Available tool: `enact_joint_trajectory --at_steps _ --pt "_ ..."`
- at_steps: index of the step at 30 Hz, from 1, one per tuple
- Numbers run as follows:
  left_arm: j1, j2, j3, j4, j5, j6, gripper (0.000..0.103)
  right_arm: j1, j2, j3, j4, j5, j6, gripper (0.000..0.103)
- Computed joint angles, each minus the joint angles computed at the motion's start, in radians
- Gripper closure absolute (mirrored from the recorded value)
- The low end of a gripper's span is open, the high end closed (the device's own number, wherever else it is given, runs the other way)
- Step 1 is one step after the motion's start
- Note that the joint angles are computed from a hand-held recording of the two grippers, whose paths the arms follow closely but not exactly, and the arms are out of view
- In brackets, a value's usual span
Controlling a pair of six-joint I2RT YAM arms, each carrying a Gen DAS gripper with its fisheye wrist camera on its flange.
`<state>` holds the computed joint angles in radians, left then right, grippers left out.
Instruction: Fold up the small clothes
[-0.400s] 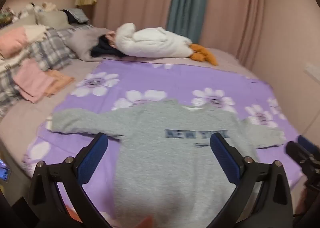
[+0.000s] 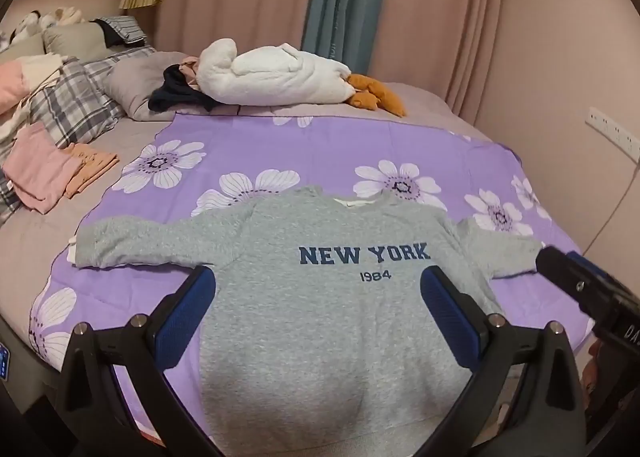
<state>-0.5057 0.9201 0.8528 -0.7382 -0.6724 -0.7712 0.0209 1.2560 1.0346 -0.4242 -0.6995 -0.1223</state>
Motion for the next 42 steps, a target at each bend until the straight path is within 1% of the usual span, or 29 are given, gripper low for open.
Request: enact_joint_trajectory --at_steps 4,6,8,10,11,12,14,15,16,17,20,23,25,26,27,29,31,33,37,41,42 --pt "0.014 -0.004 -0.017 0.036 0.01 0.006 0.0 0.005 -0.034 -0.006 -0.002 0.007 0.0 0.001" --pt "0.009 0.017 -0.007 0.028 -0.003 0.002 0.0 0.034 -0.031 0.003 0.009 0.049 0.002 0.001" --pt "-0.004 0.024 -0.005 0.035 -0.016 0.025 0.0 0.047 -0.043 0.008 0.005 0.079 -0.011 0.001" --pt "-0.026 0.034 -0.001 0.019 -0.049 0.029 0.0 0.057 -0.06 0.015 -0.008 0.113 -0.029 0.001" --pt "-0.026 0.033 0.006 0.007 -0.041 0.033 0.0 0.06 -0.064 0.023 -0.016 0.122 -0.035 0.001" --pt "-0.024 0.016 0.003 0.009 -0.02 0.048 0.001 0.058 -0.071 0.032 -0.03 0.117 -0.041 0.001" --pt "0.002 -0.047 -0.012 0.045 0.043 0.1 0.0 0.021 -0.081 0.058 -0.07 0.04 -0.04 0.001" --pt "0.008 -0.059 -0.008 0.037 0.048 0.102 0.0 0.002 -0.075 0.086 -0.107 0.001 -0.051 0.001" --pt "0.017 -0.066 0.006 0.024 0.044 0.1 0.0 -0.014 -0.074 0.116 -0.143 -0.007 -0.059 0.001" --pt "0.019 -0.073 0.01 0.031 0.039 0.11 0.0 -0.022 -0.085 0.129 -0.158 0.008 -0.051 0.001" --pt "-0.002 -0.078 0.02 0.04 0.005 0.14 0.0 -0.049 -0.149 0.122 -0.145 0.035 -0.016 0.001" --pt "-0.033 -0.078 0.018 0.028 -0.032 0.127 0.0 -0.052 -0.184 0.11 -0.128 0.055 0.017 0.001" --pt "-0.018 -0.093 0.009 0.026 -0.005 0.126 0.0 -0.043 -0.183 0.105 -0.11 0.048 0.028 0.001" --pt "-0.006 -0.108 0.0 0.023 0.015 0.118 0.0 -0.03 -0.184 0.099 -0.1 0.064 0.026 0.001" --pt "0.006 -0.116 -0.006 0.023 0.036 0.111 0.0 0.0 -0.179 0.087 -0.077 0.108 0.029 0.001" --pt "0.03 -0.122 -0.01 0.016 0.073 0.097 0.0 0.03 -0.196 0.049 -0.053 0.162 0.032 0.001" --pt "0.034 -0.132 -0.017 0.024 0.062 0.087 0.0 0.055 -0.18 0.03 -0.033 0.193 0.03 0.001" --pt "0.047 -0.134 -0.021 0.028 0.059 0.08 0.0 0.058 -0.166 0.006 -0.006 0.18 0.03 0.001" --pt "0.12 -0.121 -0.028 0.05 0.13 0.098 0.001 0.06 -0.125 -0.025 0.031 0.174 0.067 0.001" --pt "0.153 -0.138 -0.052 0.064 0.124 0.105 0.0 0.065 -0.111 -0.038 0.047 0.161 0.053 0.001" --pt "0.174 -0.137 -0.055 0.069 0.141 0.105 0.001 0.069 -0.108 -0.035 0.047 0.166 0.045 0.001"
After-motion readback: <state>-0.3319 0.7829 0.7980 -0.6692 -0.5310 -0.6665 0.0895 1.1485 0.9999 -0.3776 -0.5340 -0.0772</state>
